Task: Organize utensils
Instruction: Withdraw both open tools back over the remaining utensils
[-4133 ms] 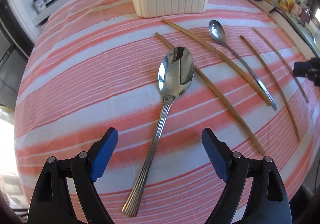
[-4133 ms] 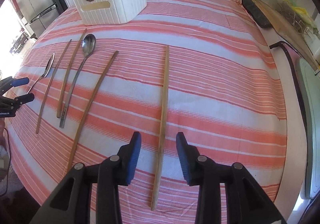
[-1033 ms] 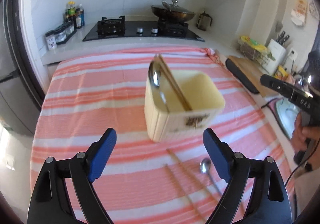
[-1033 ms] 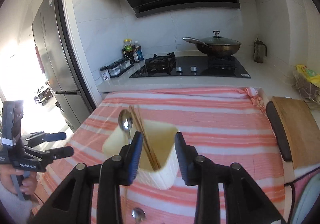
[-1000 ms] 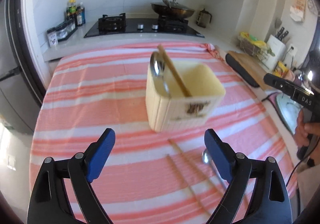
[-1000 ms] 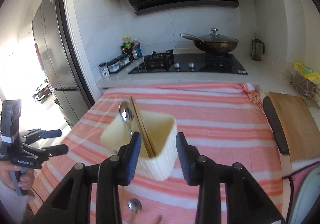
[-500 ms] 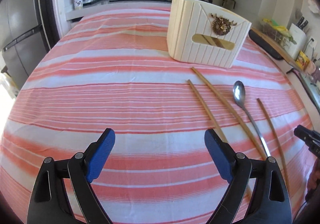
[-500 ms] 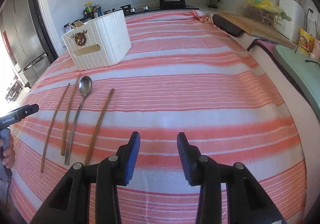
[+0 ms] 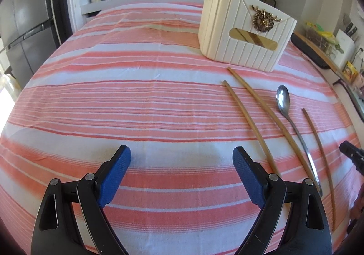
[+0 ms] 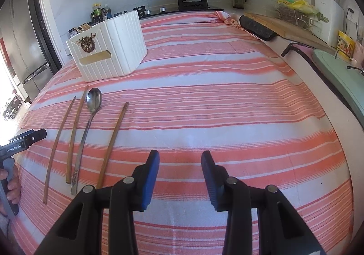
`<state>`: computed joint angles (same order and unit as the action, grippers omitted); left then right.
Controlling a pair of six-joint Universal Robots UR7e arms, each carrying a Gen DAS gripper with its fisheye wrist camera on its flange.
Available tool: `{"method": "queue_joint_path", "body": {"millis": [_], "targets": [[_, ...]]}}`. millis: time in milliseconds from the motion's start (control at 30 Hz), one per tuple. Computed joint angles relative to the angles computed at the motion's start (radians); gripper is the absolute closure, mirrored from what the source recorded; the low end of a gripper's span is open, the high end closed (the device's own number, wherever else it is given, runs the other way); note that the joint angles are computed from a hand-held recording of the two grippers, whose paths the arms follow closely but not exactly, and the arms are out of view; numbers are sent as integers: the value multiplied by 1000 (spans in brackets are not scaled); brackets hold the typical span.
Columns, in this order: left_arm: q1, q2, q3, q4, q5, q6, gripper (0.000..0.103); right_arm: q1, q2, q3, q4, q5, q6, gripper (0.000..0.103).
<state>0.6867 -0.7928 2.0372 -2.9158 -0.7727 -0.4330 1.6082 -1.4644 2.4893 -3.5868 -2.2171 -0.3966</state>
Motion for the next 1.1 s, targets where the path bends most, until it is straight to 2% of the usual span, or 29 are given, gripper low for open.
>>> {"method": "queue_joint_path", "body": {"millis": [233, 400, 833, 1100], "targets": [[5, -4, 5, -14, 5, -19, 11, -17, 2, 12, -42, 13, 25, 64], [2, 2, -4, 6, 15, -23, 10, -17, 7, 3, -19, -9, 48, 64], [-3, 2, -6, 36, 30, -28, 10, -8, 23, -1, -27, -37, 41, 64], [-5, -11, 3, 7, -5, -34, 9, -2, 27, -6, -24, -47, 35, 64]]}}
